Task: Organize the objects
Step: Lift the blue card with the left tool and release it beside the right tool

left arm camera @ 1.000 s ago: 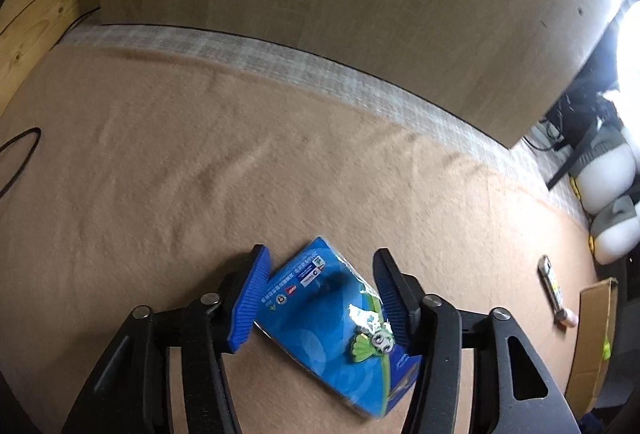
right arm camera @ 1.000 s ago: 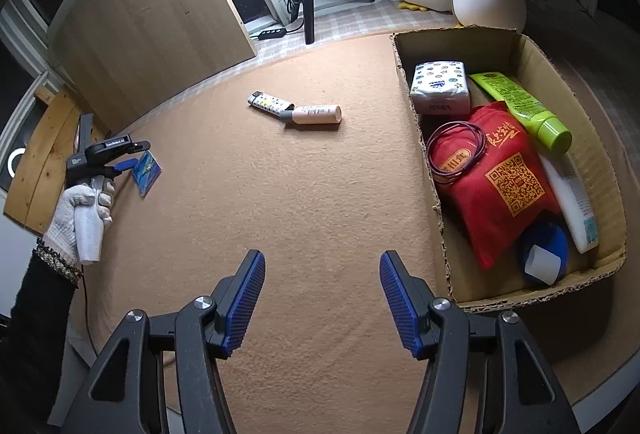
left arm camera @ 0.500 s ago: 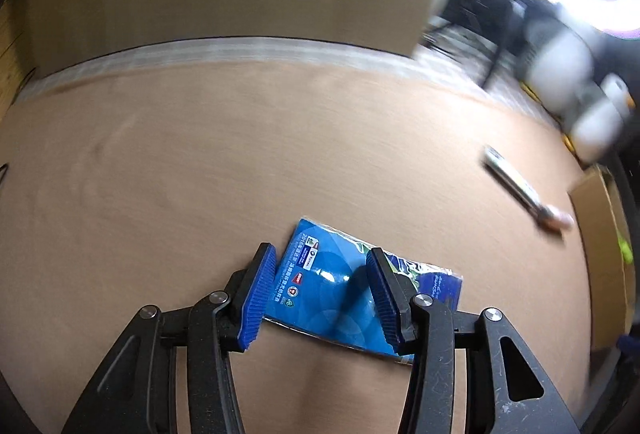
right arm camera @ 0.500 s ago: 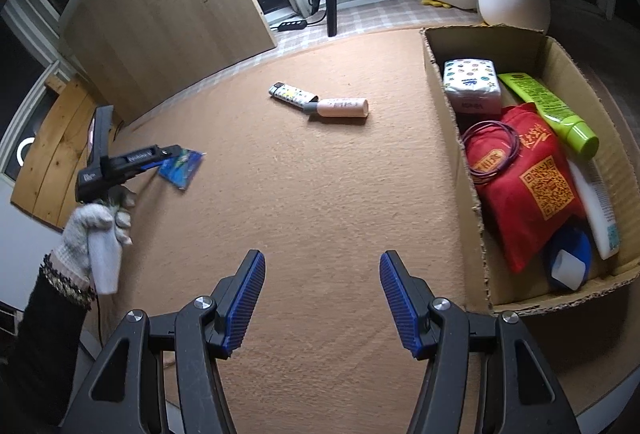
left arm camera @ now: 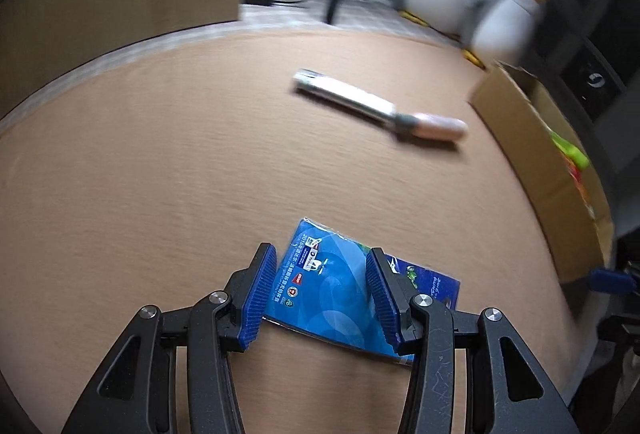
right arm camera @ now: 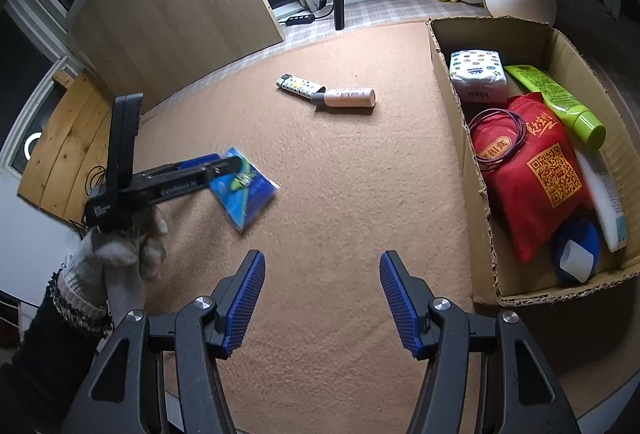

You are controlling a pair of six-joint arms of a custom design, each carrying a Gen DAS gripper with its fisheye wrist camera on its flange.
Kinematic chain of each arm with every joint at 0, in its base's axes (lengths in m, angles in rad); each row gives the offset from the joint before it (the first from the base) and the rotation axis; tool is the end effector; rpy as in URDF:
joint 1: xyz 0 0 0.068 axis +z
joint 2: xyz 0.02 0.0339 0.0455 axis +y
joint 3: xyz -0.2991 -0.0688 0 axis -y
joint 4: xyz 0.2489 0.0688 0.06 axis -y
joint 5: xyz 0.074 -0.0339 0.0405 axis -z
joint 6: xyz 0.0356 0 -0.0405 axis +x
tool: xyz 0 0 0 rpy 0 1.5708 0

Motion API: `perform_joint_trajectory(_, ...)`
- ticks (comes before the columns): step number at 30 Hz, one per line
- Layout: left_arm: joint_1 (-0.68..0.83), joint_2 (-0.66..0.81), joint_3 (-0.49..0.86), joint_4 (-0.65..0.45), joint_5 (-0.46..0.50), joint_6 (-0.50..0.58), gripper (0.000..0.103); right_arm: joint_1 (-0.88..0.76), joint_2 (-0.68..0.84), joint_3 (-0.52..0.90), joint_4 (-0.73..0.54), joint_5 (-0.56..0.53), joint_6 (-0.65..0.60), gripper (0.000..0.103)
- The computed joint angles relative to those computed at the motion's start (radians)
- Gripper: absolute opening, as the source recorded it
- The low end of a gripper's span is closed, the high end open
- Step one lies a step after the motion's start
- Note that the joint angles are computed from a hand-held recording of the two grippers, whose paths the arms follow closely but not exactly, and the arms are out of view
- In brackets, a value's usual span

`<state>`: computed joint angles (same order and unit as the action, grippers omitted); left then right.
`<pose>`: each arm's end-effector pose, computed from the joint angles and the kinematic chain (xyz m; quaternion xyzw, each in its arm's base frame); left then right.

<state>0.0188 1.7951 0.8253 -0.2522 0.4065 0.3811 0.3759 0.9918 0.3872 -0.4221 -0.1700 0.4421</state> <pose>0.3134 -0.0082 0.1335 0.2082 0.9425 -0.1611 0.2060 0.1389 0.0613 0.1784 0.0090 0.9600 0.1815 0.2131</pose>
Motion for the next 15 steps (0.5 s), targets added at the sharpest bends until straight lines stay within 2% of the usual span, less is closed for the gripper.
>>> perform_joint_trajectory(3,-0.031,-0.049,-0.046,-0.017,0.02,-0.001,0.051,0.006,0.009,-0.005,0.015,-0.002,-0.008,0.056)
perform_joint_trajectory(7,-0.034,-0.072,-0.038,-0.086,0.036,-0.046,0.064,0.036,0.061,0.004,0.05,0.004,-0.031,0.056)
perform_joint_trajectory(9,0.001,-0.109,-0.051,-0.111,0.05,-0.044,0.065,0.06,0.098,0.018,0.068,0.008,-0.055,0.056)
perform_joint_trajectory(12,0.08,-0.167,-0.068,-0.164,0.072,0.003,0.065,0.102,0.173,0.049,0.099,0.035,-0.103,0.056)
perform_joint_trajectory(15,0.193,-0.242,-0.095,-0.235,0.101,0.078,0.068,0.136,0.264,0.088,0.143,0.065,-0.167,0.063)
